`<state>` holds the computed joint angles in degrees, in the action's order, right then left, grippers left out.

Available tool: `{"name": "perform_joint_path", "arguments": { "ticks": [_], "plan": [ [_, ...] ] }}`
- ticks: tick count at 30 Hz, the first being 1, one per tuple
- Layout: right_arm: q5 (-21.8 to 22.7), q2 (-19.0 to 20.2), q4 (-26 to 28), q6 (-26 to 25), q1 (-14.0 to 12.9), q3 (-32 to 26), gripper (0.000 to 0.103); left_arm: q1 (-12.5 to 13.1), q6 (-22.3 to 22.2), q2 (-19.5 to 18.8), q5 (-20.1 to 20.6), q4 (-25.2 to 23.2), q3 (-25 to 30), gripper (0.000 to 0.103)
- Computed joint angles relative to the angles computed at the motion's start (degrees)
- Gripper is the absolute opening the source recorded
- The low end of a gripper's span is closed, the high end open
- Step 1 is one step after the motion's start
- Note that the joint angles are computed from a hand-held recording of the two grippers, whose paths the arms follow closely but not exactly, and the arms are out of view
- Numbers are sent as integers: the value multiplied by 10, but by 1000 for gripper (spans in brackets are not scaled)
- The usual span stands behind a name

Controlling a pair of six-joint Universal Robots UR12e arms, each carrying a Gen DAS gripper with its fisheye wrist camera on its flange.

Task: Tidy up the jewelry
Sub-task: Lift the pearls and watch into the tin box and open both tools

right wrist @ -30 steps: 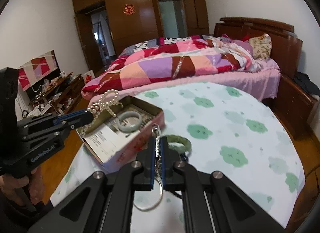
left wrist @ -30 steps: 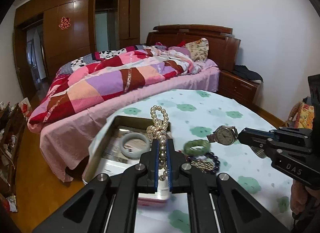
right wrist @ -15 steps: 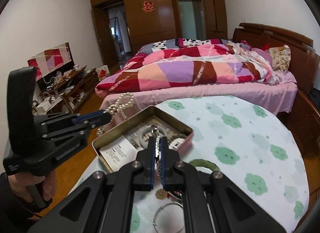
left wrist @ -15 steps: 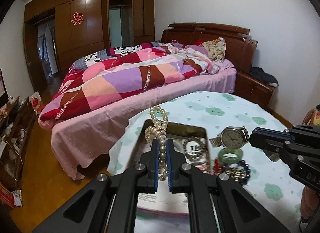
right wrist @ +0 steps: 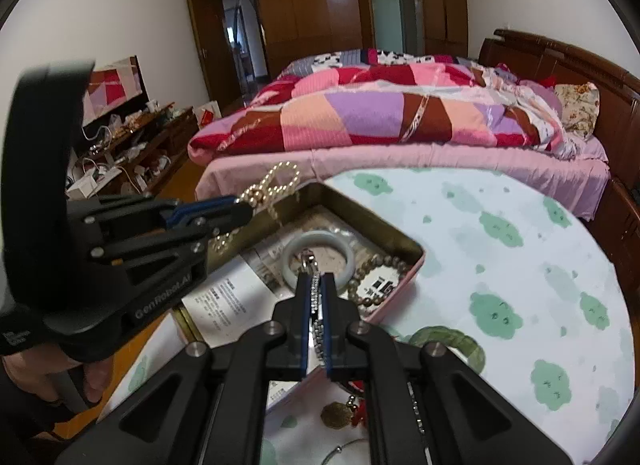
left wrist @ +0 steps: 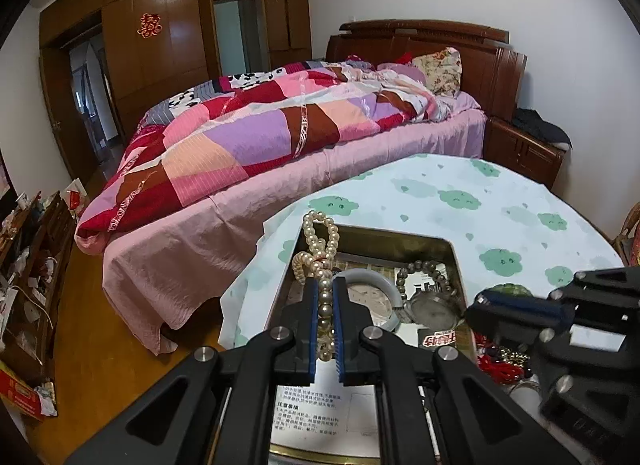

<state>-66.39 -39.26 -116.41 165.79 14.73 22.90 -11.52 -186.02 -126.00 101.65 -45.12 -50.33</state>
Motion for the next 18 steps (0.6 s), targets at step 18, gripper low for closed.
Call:
{"name": "perform_joint_path", "arguments": {
  "ticks": [18],
  "plan": [
    [-12,2,34,3,2,8,7,3,6,-20,2,-47,21,6]
  ]
}}
